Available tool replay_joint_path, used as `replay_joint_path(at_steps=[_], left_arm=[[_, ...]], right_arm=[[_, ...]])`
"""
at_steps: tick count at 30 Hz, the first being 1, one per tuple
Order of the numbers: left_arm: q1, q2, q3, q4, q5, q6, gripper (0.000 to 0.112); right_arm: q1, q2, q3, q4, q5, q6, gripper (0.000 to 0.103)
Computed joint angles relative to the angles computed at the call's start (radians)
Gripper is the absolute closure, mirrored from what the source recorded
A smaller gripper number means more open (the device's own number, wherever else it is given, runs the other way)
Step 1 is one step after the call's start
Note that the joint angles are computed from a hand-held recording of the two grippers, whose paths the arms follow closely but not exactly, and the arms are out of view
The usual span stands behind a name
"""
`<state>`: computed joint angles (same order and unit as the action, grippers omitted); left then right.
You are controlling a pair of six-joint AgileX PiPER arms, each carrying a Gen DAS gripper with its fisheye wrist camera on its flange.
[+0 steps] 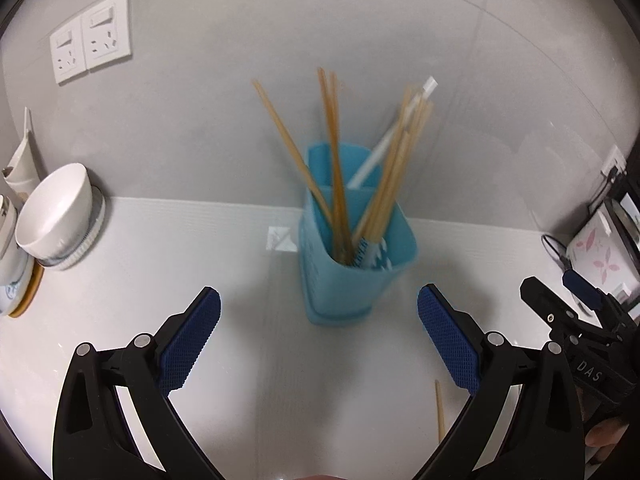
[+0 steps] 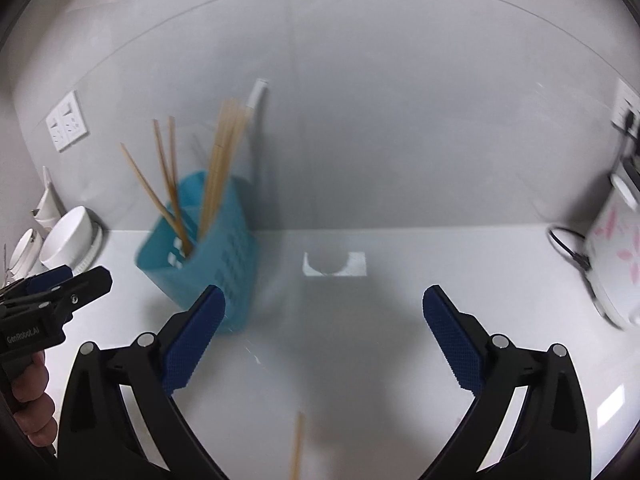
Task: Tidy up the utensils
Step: 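Move both open tools back down to the last chopsticks on the table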
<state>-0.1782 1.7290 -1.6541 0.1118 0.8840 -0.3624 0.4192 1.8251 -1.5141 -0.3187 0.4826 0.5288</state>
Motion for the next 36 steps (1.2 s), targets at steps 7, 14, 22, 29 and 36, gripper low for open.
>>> replay_joint_path(at_steps=[7, 14, 22, 29, 36], left_arm=[[-0.095, -0.006, 0.081, -0.013, 0.018, -0.062, 0.015], [-0.181, 0.018, 0.126, -0.025, 0.049, -0.124, 0.015], [-0.269, 0.017, 0.212, -0.019, 0.061, -0.205, 0.015], [-0.327, 0.023, 0.270, -0.008, 0.067, -0.277, 0.015], [-0.384, 0.054, 0.281, 0.010, 0.104, -0.330, 0.017]], right_arm=[[-0.075, -0.093, 0.179, 0.007, -0.009, 0.012, 0.008], [-0.156, -0.161, 0.338, 0.081, -0.015, -0.070, 0.008], [-0.226, -0.217, 0.463, 0.214, -0.035, -0.205, 0.008], [-0.238, -0.225, 0.514, 0.254, -0.003, -0.262, 0.011], [-0.234, -0.180, 0.508, 0.286, 0.078, -0.290, 0.028]])
